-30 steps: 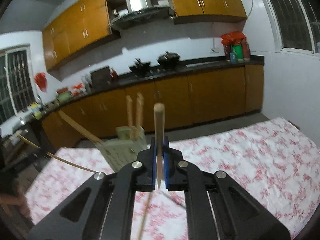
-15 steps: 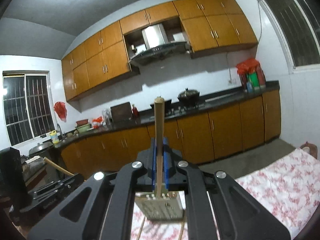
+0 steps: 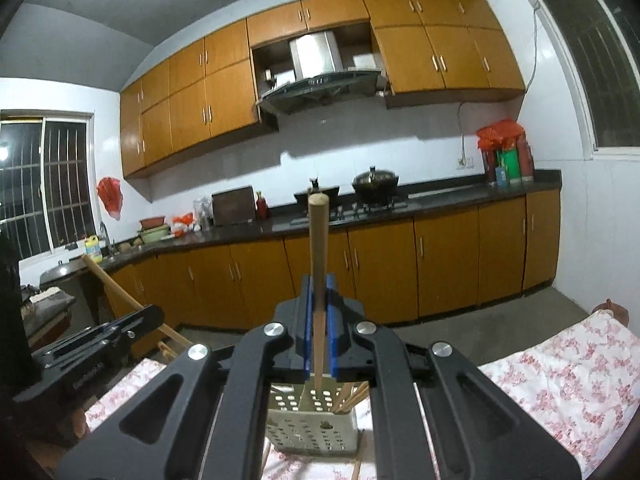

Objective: Organize utensils
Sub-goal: 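Drop the chopstick into the green holder with the right tool while the left tool drops its own, then move both open tools back down to the last loose chopsticks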

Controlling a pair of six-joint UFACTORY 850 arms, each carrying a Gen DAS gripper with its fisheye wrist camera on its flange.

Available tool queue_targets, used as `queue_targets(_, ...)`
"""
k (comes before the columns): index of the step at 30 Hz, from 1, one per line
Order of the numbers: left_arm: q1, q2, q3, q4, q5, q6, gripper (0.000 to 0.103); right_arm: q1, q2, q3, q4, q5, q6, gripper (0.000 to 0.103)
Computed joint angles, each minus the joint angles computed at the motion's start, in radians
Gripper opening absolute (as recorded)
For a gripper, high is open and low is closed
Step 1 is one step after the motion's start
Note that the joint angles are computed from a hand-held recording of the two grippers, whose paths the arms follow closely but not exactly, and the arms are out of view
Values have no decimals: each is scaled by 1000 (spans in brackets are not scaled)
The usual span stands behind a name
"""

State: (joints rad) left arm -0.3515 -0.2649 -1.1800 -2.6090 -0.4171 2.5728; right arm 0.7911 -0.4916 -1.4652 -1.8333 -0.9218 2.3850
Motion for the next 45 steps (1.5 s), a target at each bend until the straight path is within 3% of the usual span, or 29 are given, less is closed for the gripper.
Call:
queue_targets(5, 1, -30, -19, 56, 23, -60, 7, -13, -33, -36, 65, 64, -65, 9)
queue_targets(7, 9, -34, -28, 133, 29, -154, 10, -9, -36, -38, 67, 59, -70, 14)
queue_targets(8, 12, -34, -30, 151, 26, -175, 18, -7, -32, -32, 62, 55, -61, 17)
queue_targets(9, 14, -31, -27, 132, 24, -159, 32, -6, -29, -27, 57, 50, -52, 22)
queue_targets(11, 18, -20, -10, 96, 3, -124, 39, 0, -16, -11, 44, 32, -33, 27)
queue_targets(16, 28, -8, -5, 127, -27, -172, 41, 22, 23, 39, 37, -28, -5, 36)
queue_targets(23, 60, 74, 99, 22, -122, -115, 45, 47, 90, 155, 147, -102, 30, 46)
queue_targets(27, 84, 112, 182, -59, -137, -54, 50, 26, 84, 196, 299, -15, -4, 47)
queue_targets(31, 86, 79, 212, -133, -19, 37, 52, -13, 25, 208, 443, 198, -59, 47)
queue_targets(32, 86, 64, 212, -130, 10, 41, 52, -18, 6, 209, 454, 259, -60, 45)
queue_targets(34, 82, 18, 206, -94, 101, 22, 51, -23, -25, 209, 447, 369, -48, 28)
queue_targets(35, 82, -2, 205, -35, 128, -33, 51, -19, -47, 203, 441, 414, -41, 27)
queue_targets(40, 75, -48, 219, 180, 170, -223, 51, 12, -124, 149, 468, 475, -93, 25)
queue_targets(45, 58, -55, 239, 297, 169, -308, 51, 28, -154, 110, 548, 460, -194, 25)
